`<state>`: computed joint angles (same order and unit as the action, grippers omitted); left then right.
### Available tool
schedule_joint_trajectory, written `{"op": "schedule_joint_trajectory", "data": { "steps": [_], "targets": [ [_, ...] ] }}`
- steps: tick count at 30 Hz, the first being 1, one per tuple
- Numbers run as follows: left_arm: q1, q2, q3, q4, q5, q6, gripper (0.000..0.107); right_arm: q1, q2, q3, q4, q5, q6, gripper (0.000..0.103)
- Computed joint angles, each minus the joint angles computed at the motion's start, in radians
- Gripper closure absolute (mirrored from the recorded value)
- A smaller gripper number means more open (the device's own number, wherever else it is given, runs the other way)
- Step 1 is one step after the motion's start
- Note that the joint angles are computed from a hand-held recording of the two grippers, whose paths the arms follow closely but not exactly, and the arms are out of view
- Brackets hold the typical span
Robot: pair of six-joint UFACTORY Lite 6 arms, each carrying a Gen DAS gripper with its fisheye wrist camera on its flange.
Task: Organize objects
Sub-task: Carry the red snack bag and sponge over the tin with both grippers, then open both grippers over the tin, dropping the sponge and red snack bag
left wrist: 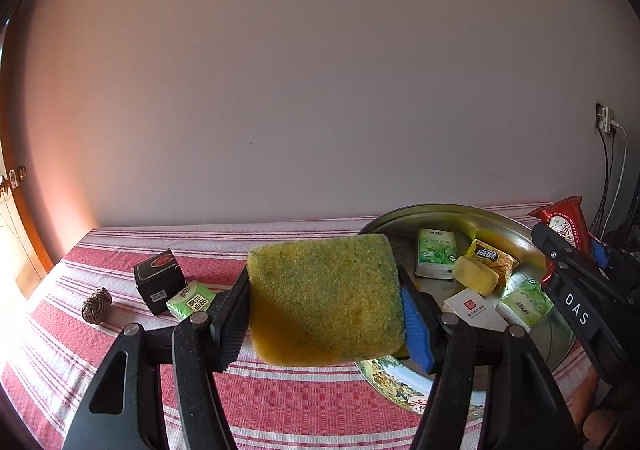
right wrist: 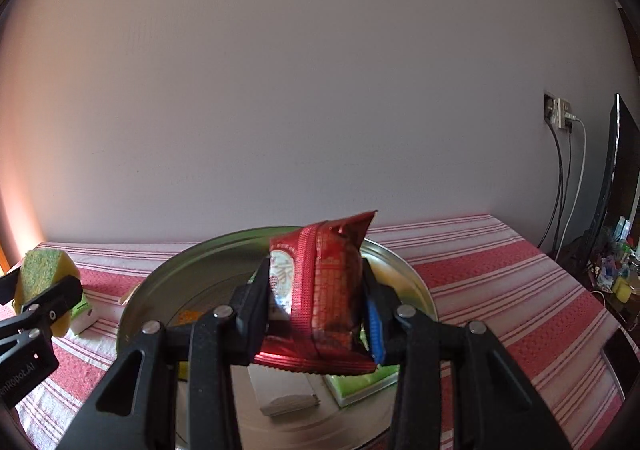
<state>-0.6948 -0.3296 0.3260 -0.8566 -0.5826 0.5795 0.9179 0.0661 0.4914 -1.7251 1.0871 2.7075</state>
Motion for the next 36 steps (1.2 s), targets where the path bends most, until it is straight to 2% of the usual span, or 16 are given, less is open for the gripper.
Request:
{"op": "schedule_joint_trajectory", "data": {
  "steps": [7,15,26,29,30,31,33,35,36],
  "targets": [
    [-0.082,0.176,0.13,0.008,-0.013,-0.055,0.04,-0.056,-0.059,-0.041,0.027,0.001,-0.037,0.063],
    [-0.127,0.361,0.275,0.041,-0.003,-0.095,0.04,-0.266,-0.082,-0.076,-0.106,-0.124,-0.08,0.063],
    [-0.135,0.516,0.395,-0.042,0.031,-0.037,0.04,-0.361,-0.022,-0.042,-0.198,-0.27,-0.088,0.063],
    [-0.132,0.526,0.405,-0.041,0.052,0.004,0.038,-0.372,-0.023,-0.047,-0.232,-0.287,-0.07,0.055],
    [-0.133,0.521,0.405,-0.053,0.053,0.024,0.038,-0.378,-0.036,-0.059,-0.26,-0.296,-0.047,0.041],
    [-0.128,0.51,0.395,-0.047,0.046,0.018,0.033,-0.375,-0.056,-0.076,-0.282,-0.289,-0.022,0.033],
    [-0.092,0.457,0.349,0.031,0.045,-0.049,0.023,-0.327,-0.083,-0.108,-0.242,-0.197,-0.01,0.025],
    [-0.072,0.406,0.302,0.085,0.023,-0.115,0.007,-0.291,-0.128,-0.149,-0.223,-0.12,0.015,0.011],
    [-0.057,0.379,0.275,0.105,0.006,-0.145,0.006,-0.282,-0.152,-0.17,-0.225,-0.087,0.041,0.004]
  ]
}}
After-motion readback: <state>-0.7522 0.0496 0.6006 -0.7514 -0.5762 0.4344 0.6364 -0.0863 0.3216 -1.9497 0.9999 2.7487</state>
